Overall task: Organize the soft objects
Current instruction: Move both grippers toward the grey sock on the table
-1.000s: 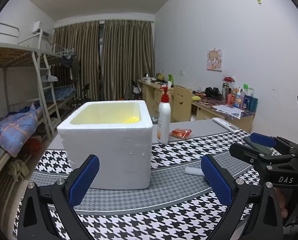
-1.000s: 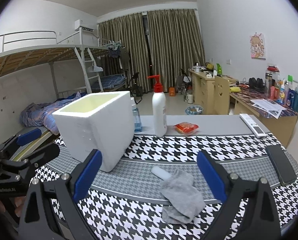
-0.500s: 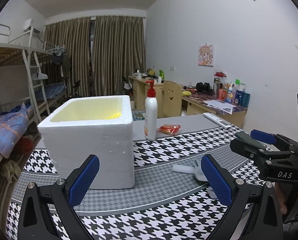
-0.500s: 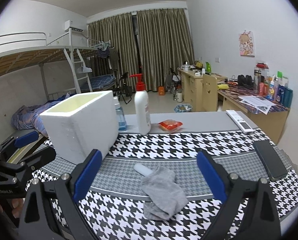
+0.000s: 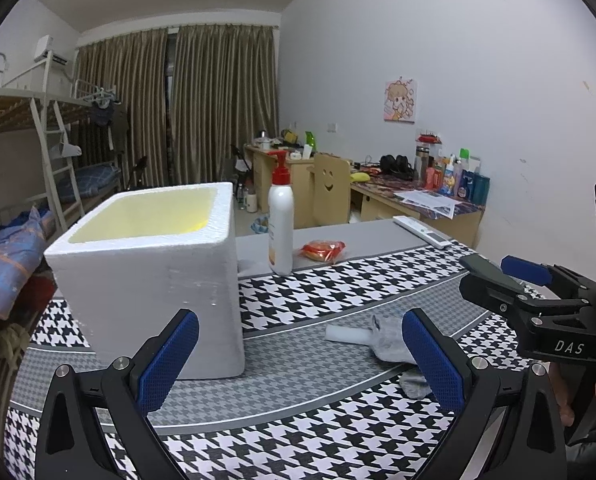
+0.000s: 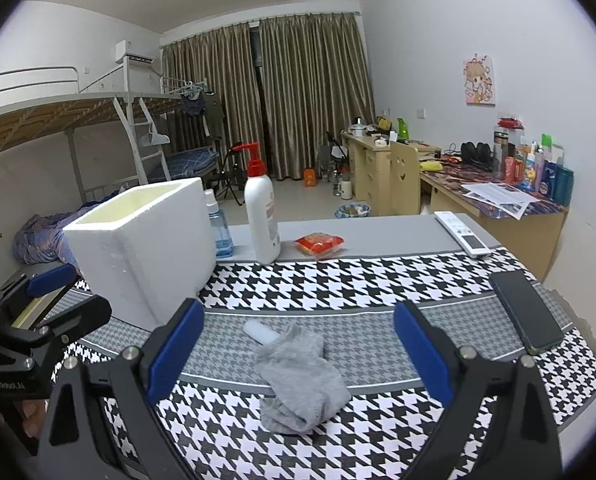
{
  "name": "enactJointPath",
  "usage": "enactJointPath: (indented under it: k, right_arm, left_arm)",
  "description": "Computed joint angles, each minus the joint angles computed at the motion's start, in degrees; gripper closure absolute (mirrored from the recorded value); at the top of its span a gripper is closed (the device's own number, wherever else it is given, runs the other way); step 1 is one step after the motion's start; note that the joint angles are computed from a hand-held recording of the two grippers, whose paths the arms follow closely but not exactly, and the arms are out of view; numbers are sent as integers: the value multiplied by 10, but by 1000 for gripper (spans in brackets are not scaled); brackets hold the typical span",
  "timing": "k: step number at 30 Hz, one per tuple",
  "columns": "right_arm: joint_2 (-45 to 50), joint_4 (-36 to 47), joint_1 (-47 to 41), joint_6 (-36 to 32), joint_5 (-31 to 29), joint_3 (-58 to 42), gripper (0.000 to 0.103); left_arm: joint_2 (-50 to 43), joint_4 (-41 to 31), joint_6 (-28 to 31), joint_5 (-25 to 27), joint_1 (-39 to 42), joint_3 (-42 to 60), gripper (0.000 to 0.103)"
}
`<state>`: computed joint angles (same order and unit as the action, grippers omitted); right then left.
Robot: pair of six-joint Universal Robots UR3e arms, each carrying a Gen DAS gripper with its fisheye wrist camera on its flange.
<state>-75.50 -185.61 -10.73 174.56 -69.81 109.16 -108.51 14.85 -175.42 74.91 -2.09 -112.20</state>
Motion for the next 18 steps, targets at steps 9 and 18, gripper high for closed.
enactJointPath:
  k: [9, 18]
  right_arm:
    - [7, 10, -14, -13, 0, 8, 5]
    - [23, 38, -25, -40, 4, -3, 5]
  left_arm:
    - [-41, -31, 0, 7, -18, 47, 1]
    - [-77, -77, 4, 20, -37, 102, 1]
